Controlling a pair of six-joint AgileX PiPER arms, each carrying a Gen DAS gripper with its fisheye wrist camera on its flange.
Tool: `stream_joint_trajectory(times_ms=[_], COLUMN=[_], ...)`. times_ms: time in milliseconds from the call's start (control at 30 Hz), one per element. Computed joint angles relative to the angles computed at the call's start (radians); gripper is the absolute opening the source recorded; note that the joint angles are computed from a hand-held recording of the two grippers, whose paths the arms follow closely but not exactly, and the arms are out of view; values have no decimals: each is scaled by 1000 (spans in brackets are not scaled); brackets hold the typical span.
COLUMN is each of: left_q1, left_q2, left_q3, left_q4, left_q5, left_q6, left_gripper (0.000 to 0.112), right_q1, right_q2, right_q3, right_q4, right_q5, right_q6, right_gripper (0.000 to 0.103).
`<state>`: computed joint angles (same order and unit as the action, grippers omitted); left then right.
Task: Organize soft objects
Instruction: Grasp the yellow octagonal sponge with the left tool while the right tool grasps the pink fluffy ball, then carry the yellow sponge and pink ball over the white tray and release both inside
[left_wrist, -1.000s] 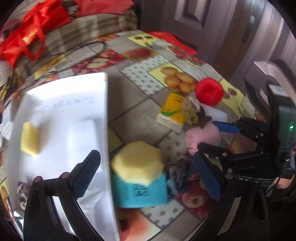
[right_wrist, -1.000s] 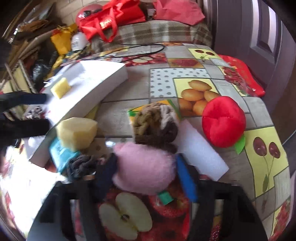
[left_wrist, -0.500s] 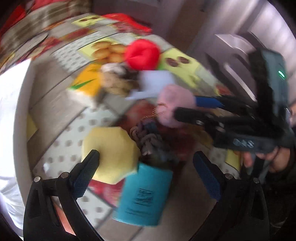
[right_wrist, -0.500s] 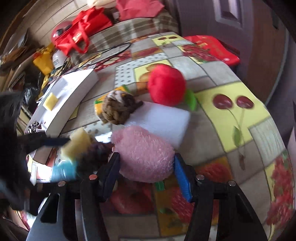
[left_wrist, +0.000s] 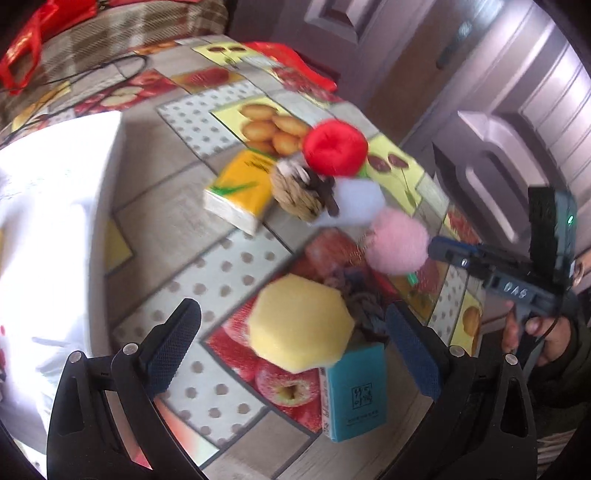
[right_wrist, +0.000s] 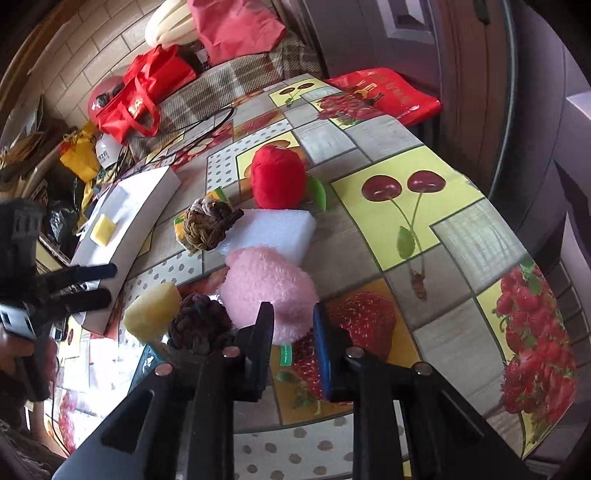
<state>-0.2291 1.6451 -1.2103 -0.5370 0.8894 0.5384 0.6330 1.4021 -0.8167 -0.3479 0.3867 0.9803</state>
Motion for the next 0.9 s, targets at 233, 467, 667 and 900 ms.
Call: stream_joint_trajectory(times_ms=[233, 467, 667, 900], left_q1=[-61, -91, -98, -100], left_q2=[47, 40, 26, 56], left_q3=[-2, 9, 18, 59], left_q4=[55, 125, 220, 217], left_q5=[-33, -69, -96, -146], left_q6=[-48, -104, -164, -142], left_gripper=[61, 62, 63, 67], right_q1=[0, 17, 27, 0], right_q2=[4, 93, 203, 199], right_q3=[2, -97, -192, -149], right_q4=[30, -75, -41, 55], right_q5=[-21, -9, 33, -7], right_q6=[27, 48, -27, -111], right_gripper=[64, 69, 69, 57])
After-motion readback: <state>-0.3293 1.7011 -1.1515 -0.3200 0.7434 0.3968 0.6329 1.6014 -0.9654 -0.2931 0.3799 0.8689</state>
